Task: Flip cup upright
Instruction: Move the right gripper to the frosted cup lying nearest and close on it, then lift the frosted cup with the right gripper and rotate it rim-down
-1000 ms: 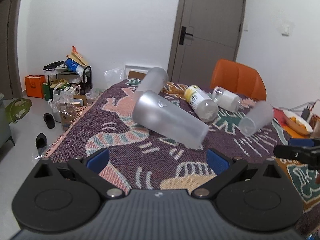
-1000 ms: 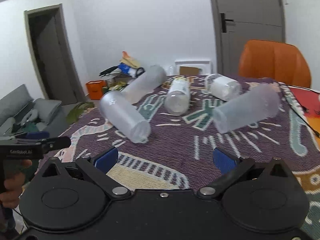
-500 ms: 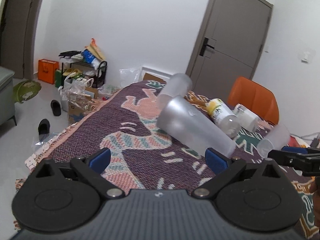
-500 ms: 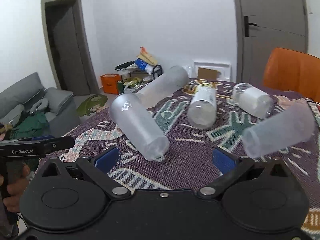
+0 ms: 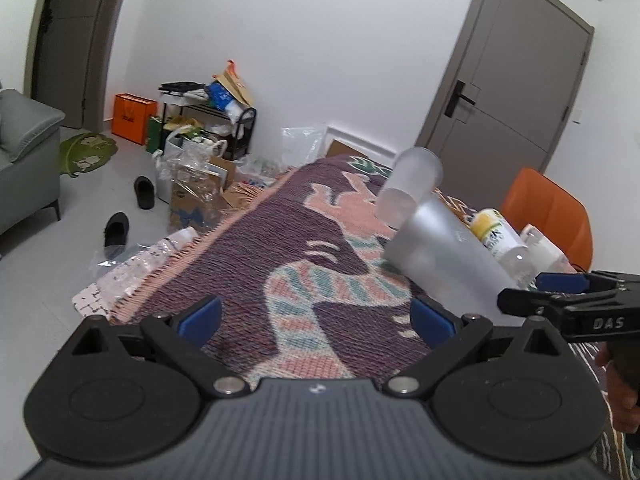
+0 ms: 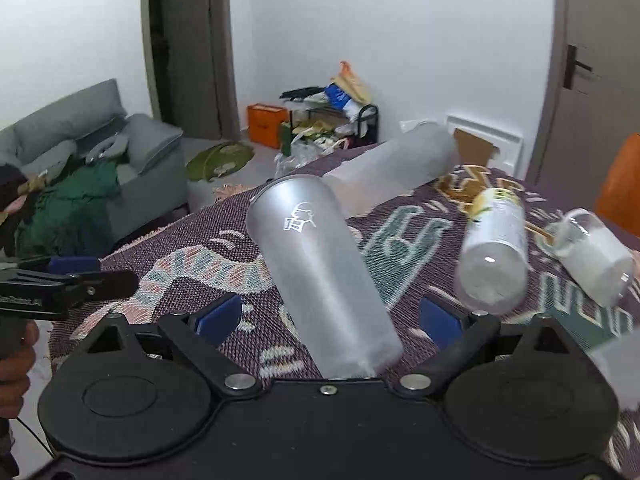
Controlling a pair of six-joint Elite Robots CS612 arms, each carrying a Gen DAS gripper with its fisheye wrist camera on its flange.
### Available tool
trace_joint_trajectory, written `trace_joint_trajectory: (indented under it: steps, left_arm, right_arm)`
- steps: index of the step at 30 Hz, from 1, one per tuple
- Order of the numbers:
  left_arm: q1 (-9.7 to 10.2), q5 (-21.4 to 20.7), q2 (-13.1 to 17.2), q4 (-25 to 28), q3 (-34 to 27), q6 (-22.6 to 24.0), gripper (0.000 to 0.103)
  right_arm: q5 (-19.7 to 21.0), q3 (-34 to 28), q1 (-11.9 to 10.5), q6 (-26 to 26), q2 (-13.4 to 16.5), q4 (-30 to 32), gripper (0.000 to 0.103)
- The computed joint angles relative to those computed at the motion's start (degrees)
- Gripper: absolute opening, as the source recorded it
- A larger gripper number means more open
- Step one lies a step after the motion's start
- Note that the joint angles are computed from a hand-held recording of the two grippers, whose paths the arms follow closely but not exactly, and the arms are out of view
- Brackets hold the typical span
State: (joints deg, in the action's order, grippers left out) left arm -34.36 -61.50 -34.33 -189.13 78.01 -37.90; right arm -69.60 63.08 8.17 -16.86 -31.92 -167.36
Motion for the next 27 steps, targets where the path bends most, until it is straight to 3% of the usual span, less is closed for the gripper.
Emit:
trace_joint_trajectory:
  steps: [9,12,14,15,27]
  left_arm:
    - [0.26,0.5,-0.1,0.8,0.3,-0.5,0.101]
    - [0.21,0.6,0.0,1.2,-0.1,-0.5,0.101]
    - [0.18,0.8,-0.1,1.4,0.0,-0.5,0.101]
    - [0.16,0.8,-0.1,1.7,-0.1,-0.5,0.101]
    - [-0.45,2.4,-1.1,0.7,1.1,-1.0,0.101]
  right_arm:
    - [-2.4,-5.8,1.1,-2.8,3.1,5.5,0.093]
    - [-3.8,-7.1,1.5,-5.4,3.8,8.0,0.081]
    - [-5.6,-7.8,1.6,-5.8,4.2,9.6,0.064]
    - [-5.6,-7.6,1.6,-5.4,4.1,10.0,0.062]
    - [-2.1,-0.2,-0.4,-0.3,-0.3,1.6,0.059]
